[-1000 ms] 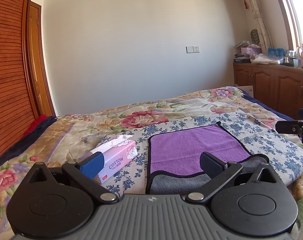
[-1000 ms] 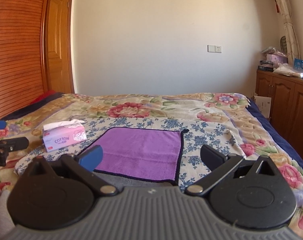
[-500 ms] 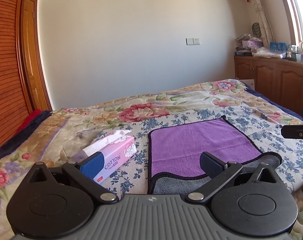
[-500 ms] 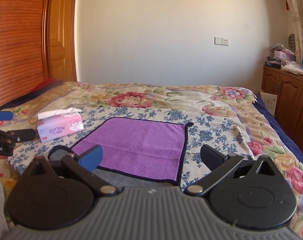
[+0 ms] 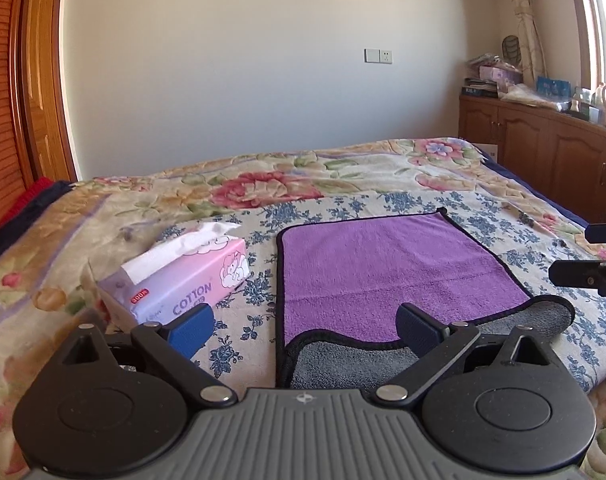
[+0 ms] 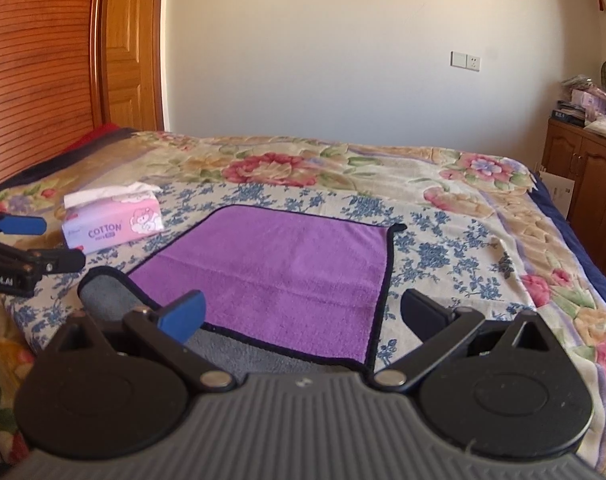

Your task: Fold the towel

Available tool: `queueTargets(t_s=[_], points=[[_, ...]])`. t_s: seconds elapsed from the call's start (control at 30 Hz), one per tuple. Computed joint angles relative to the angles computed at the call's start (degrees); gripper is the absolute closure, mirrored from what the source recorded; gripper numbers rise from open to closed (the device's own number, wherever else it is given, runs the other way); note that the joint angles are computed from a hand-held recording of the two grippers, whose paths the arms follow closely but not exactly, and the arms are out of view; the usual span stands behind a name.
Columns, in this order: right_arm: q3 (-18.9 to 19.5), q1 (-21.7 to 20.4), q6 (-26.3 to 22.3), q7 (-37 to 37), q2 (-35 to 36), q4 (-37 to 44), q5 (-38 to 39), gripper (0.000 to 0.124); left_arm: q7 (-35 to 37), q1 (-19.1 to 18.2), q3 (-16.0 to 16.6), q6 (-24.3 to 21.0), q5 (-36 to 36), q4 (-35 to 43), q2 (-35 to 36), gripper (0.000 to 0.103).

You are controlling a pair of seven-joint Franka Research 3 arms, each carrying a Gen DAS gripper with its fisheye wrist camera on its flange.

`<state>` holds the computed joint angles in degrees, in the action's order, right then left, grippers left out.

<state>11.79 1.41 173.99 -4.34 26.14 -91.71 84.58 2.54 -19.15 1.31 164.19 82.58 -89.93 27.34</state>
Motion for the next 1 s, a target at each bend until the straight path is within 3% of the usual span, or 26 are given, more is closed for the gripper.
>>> queueTargets(t_s=[0.3,0.43,0.57,0.8,0.87,1.0], points=[[-0.8,0.5,0.1,13.3,3.4,2.1,-13.6,0.021,8.8,1.5,0.4,2.9,-10.7,3.3,3.8,0.014],[-2.7,1.7,-0.4,21.8,4.3,2.2,-21.9,0.021,13.3,1.5,0.9,4.0,-15.8,4.1,5.0,0.025],[-3.3,1.7,-1.4,27.8,4.9,2.2,-28.0,0.021,20.8,3.2,-0.9,5.1,-24.3,4.6,6.4,0.04],[-6.2,2.4,-6.0,41.1,5.8,2.9,-39.3,0.021,29.6,2.7,-0.8,3.4,-34.0,4.6,7.4,0.055],[-6.1,1.8,-7.6,44.0,6.0,3.2,-41.6,0.021,32.1,2.7,-1.0,3.0,-36.5,4.5,7.4,0.062],[-4.4,-0.3,-10.6,47.4,6.0,3.5,-44.1,0.025,35.2,2.4,-0.8,2.8,-39.9,4.1,7.4,0.066]])
